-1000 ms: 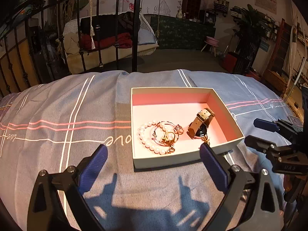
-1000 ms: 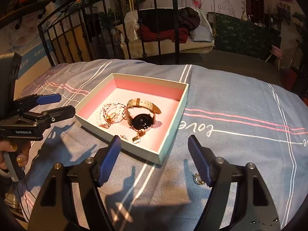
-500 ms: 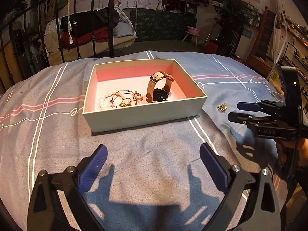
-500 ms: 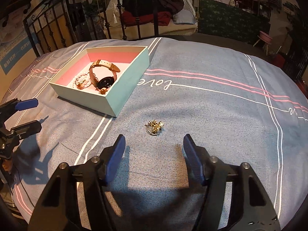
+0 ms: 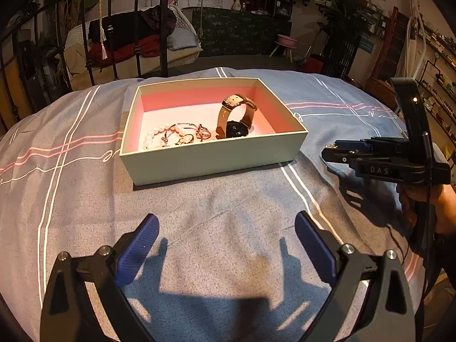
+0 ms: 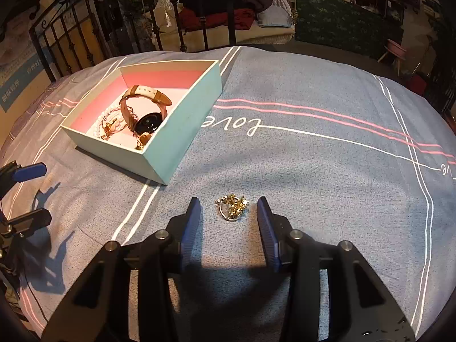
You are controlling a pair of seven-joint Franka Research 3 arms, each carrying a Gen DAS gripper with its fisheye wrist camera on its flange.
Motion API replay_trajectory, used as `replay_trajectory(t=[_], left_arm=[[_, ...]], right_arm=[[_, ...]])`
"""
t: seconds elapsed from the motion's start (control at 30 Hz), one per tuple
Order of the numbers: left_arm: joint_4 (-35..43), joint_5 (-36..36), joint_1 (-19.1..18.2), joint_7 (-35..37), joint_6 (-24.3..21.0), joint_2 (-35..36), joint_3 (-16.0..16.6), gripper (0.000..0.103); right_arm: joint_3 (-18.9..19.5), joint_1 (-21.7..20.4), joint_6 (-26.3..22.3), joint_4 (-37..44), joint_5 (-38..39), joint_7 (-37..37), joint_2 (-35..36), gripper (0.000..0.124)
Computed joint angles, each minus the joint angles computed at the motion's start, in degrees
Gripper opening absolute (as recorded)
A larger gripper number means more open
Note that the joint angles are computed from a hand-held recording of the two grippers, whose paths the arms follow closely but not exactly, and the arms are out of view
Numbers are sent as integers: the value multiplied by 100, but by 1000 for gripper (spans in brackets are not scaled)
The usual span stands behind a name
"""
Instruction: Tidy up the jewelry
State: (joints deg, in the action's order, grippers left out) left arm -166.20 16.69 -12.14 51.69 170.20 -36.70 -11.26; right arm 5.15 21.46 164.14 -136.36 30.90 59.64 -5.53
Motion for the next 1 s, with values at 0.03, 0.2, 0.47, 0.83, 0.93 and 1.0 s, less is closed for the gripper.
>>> replay_trajectory(t=[0.03,0.2,0.47,0.83,0.93,1.0], left_arm=[[-4,5,1,1,0,-6,-3,94],[1,9,-13,19,26,45,12,94],[96,7,-53,75,83,186,-3,88],[1048,-339,-1074,898,536,1533,469,63],[1435,-440,-1036,1031,474,1926,275,63],[1544,-571,-1115,1141,508,2062,262,63]], right_arm=[[-15,18,13,-9,101,-53,-38,42],[7,-5,137,-58,-47,46,-106,33],[-52,9,-17,85,393,-104,56,19],[-276,7,-436,17,1694,-998,-311,19],[-518,-45,-1098,71,2351,-1299,-430,19],[-516,-166,-1337,64,2423,-1301,-455,19]])
